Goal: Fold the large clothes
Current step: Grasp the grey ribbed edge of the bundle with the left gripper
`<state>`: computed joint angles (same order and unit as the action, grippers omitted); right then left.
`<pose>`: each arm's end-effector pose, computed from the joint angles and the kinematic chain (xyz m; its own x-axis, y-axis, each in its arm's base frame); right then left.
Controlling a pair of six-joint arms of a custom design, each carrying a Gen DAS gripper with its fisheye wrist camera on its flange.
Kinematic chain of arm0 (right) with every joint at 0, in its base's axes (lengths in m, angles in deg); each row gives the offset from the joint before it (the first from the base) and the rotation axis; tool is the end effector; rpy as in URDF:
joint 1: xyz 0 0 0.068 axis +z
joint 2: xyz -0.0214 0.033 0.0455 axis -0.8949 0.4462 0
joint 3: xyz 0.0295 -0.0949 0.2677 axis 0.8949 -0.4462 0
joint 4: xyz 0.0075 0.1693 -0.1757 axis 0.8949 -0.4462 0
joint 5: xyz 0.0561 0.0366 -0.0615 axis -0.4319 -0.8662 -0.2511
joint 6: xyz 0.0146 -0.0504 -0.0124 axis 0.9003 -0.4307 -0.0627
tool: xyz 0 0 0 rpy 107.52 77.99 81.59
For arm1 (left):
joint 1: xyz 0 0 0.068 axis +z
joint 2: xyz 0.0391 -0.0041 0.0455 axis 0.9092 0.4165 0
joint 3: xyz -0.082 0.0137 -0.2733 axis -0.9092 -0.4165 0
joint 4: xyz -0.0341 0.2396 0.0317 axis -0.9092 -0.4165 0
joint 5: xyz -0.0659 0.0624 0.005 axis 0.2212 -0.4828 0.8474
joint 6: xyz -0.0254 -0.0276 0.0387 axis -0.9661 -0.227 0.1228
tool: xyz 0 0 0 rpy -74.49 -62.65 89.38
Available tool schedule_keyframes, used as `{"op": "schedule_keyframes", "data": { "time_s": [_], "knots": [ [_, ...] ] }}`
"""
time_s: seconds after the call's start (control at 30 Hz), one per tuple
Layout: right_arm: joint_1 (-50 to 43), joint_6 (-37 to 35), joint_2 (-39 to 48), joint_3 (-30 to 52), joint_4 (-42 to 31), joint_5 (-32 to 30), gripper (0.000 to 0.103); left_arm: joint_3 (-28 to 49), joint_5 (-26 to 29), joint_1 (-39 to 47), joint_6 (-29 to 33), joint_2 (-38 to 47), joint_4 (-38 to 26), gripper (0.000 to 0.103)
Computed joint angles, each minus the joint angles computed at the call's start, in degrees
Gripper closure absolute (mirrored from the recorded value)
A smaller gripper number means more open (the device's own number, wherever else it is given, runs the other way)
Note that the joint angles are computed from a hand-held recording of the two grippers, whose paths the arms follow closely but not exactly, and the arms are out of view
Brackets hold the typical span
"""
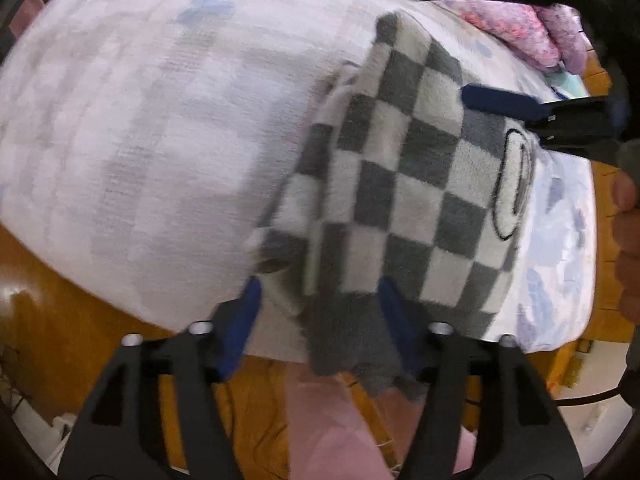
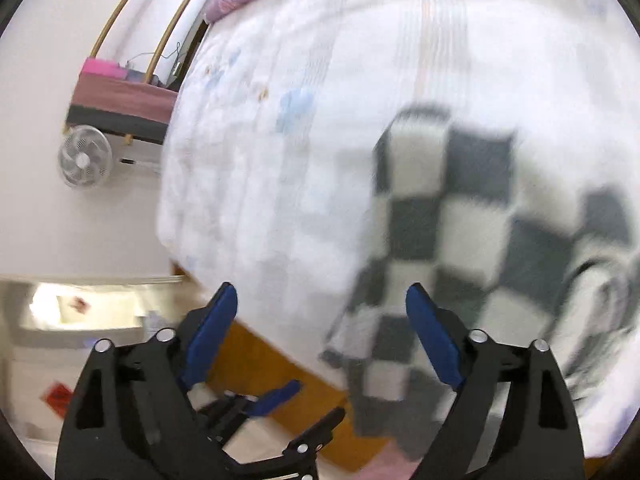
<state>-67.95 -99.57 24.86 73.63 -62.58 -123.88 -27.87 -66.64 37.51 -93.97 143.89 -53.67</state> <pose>0.3037 -0.0017 0.2850 -0.9844 -0.0977 -0.1464 -0.1663 0.7884 0.5923 0.1335 -0.0777 0.2572 -0.9882 -0.1338 -0.0750 -0.1097 0.9582 -0.2644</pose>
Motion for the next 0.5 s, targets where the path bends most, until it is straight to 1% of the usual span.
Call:
{"op": "schedule_keyframes", "data": {
  "time_s": [0.03,0.1,0.13,0.17,0.2,0.23,0.27,0.3,0.33,0.4,0.47,0.5],
  "knots": [
    [-1.91,-1.63,-0.62,0.52,-0.57,1.67,0.02,-0.9,1.74,0.06,-0.29,0.83,2.04,0.029],
    [-4.02,-1.45,-0.56,1.65,0.45,4.21,0.02,-4.04,4.15,0.07,-1.86,3.19,7.59,0.02],
    [-5.81,-1.96,-1.84,0.13,1.29,5.51,0.02,-5.51,5.23,-0.1,-2.85,4.58,10.11,0.02],
    [-8.55,-2.45,-2.47,-0.72,2.7,7.58,0.02,-6.75,6.3,-0.2,-3.62,8.04,12.49,0.021],
    [-9.66,-2.21,-4.45,-3.48,4.45,8.8,0.02,-6.82,4.88,-1.0,-4.95,10.15,12.94,0.041],
    [-11.06,-2.28,-5.64,-5.38,5.84,9.98,0.02,-6.67,3.1,-1.82,-6.26,11.62,12.98,0.063],
    [-12.79,-3.05,-5.28,-5.48,6.22,11.04,0.034,-6.36,2.58,-1.94,-6.77,12.7,13.07,0.066],
    [-14.44,-3.96,-4.61,-5.26,6.01,12.55,0.064,-5.78,2.23,-1.96,-6.83,13.02,12.62,0.074],
    [-15.6,-4.43,-4.07,-4.95,5.9,13.93,0.075,-4.84,1.84,-1.9,-6.89,13.13,11.54,0.08],
    [-17.8,-5.32,-3.01,-4.85,6.7,15.02,0.091,-2.74,2.02,-1.04,-6.07,12.38,8.3,0.085],
    [-17.31,-4.96,-2.22,-5.09,7.77,15.36,0.093,-0.93,1.42,-0.56,-3.93,11.54,5.09,0.087],
    [-16.83,-4.88,-1.69,-5.78,9.45,16.04,0.093,-0.23,0.6,-0.54,-3.05,11.39,3.7,0.087]
  ]
}}
